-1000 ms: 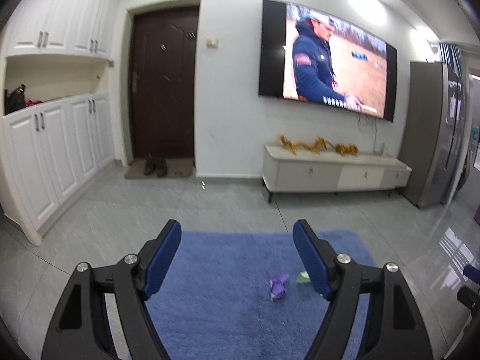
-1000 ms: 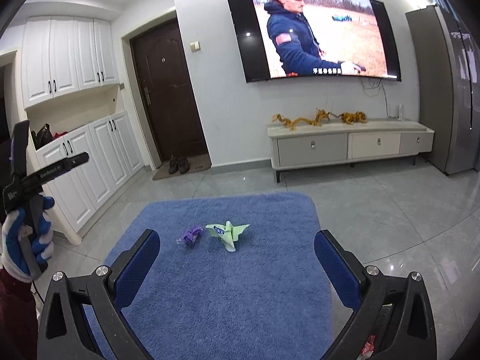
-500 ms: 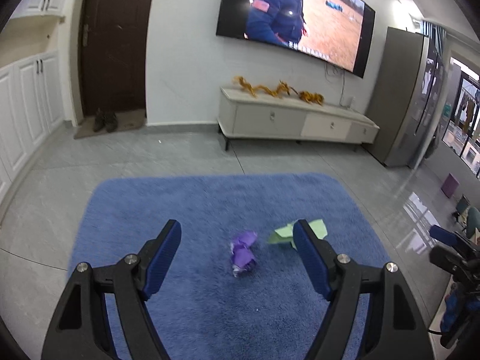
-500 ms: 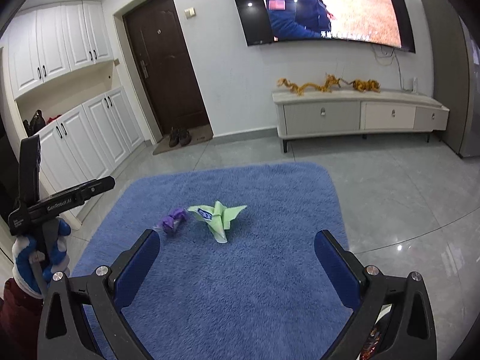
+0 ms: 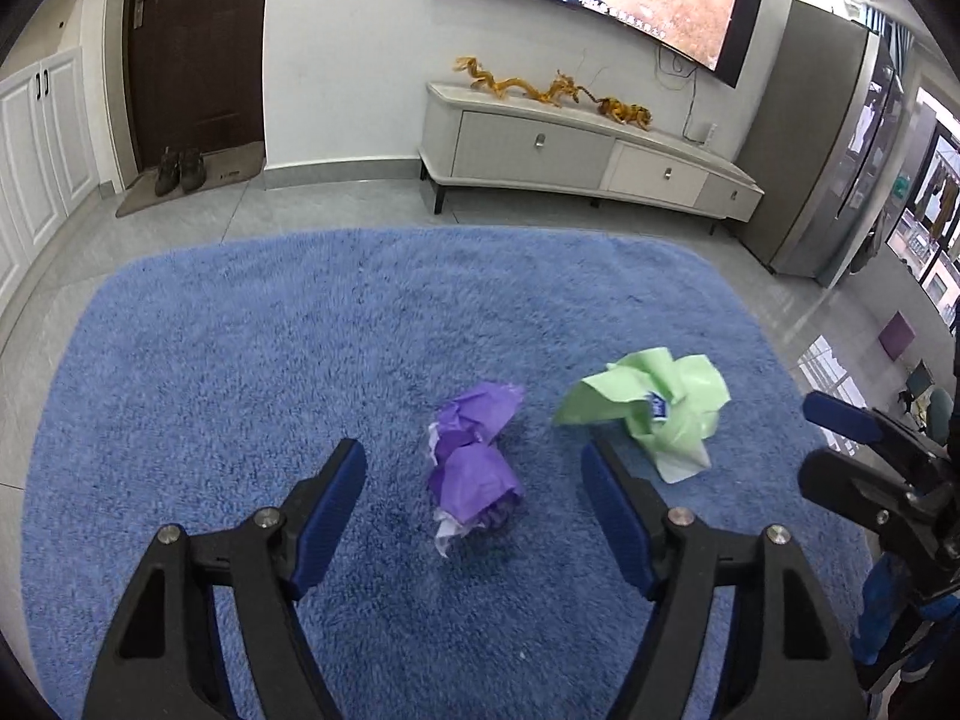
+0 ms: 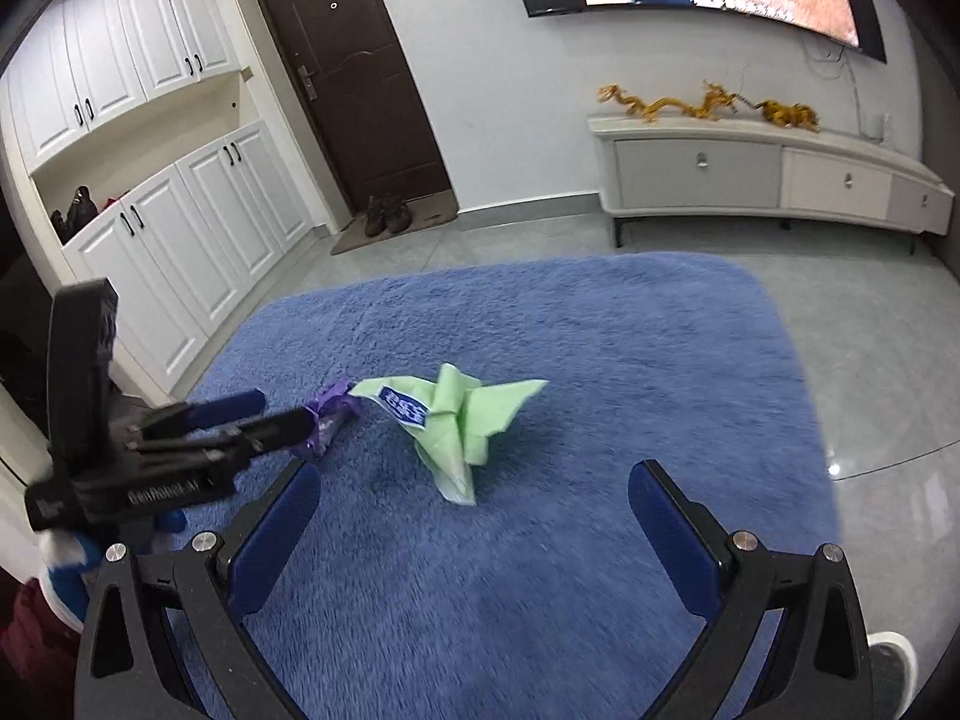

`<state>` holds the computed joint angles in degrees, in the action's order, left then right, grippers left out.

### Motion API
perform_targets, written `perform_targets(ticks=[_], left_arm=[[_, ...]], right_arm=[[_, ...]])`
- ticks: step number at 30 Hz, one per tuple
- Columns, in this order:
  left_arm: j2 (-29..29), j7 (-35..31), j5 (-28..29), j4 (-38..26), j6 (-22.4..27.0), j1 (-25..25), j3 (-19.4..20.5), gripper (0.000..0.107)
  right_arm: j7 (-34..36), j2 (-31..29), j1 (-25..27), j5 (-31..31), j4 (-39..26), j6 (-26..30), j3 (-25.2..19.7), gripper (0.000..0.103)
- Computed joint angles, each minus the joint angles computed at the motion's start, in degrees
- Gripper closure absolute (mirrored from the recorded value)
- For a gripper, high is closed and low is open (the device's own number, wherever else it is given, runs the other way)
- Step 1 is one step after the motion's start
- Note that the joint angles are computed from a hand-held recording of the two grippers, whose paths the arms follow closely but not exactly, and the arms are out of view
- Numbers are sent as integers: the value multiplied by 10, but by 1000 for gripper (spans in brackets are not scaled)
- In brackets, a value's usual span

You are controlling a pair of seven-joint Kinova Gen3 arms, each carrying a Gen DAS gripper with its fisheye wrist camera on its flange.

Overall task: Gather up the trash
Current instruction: 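Grasp the purple wrapper with left tool while right tool grasps green paper, then carry both items to the black bin and open both tools over it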

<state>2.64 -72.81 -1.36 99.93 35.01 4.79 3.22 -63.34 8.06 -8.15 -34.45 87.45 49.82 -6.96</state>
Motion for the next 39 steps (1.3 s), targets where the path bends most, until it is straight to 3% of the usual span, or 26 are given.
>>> perform_targets(ticks=[2,8,11,14,16,18,27,33,39], left_arm=[[7,-8,11,2,-7,-4,-2,44],[27,-41,51,10,-19,-23,-1,66],[27,-27,38,21,-36,-8,-14,73],[26,-43,57,24,-41,-20,-5,79],[21,-50,64,29,-43,-22,-4,80],[5,-58,75,44,-49,-23,-3,81],[-102,-12,46,99,-53,-3,18,81],[-176,43,9,108,-16,6,63,81],[-205,83,-20,65,17,24,126,81]], right_arm=[[-3,14,-4,0,-8,-4,-3,0],[-18,61,-8,4,-46,8,-16,15],[-23,80,-8,7,-65,21,-24,27],[-35,92,-17,28,-80,32,-26,49],[-42,92,-19,35,-80,36,-28,73],[-37,79,-12,28,-65,28,-30,80],[0,-27,15,-11,20,34,-3,83],[15,-130,25,-43,77,60,53,83],[9,-219,32,-31,99,97,125,83]])
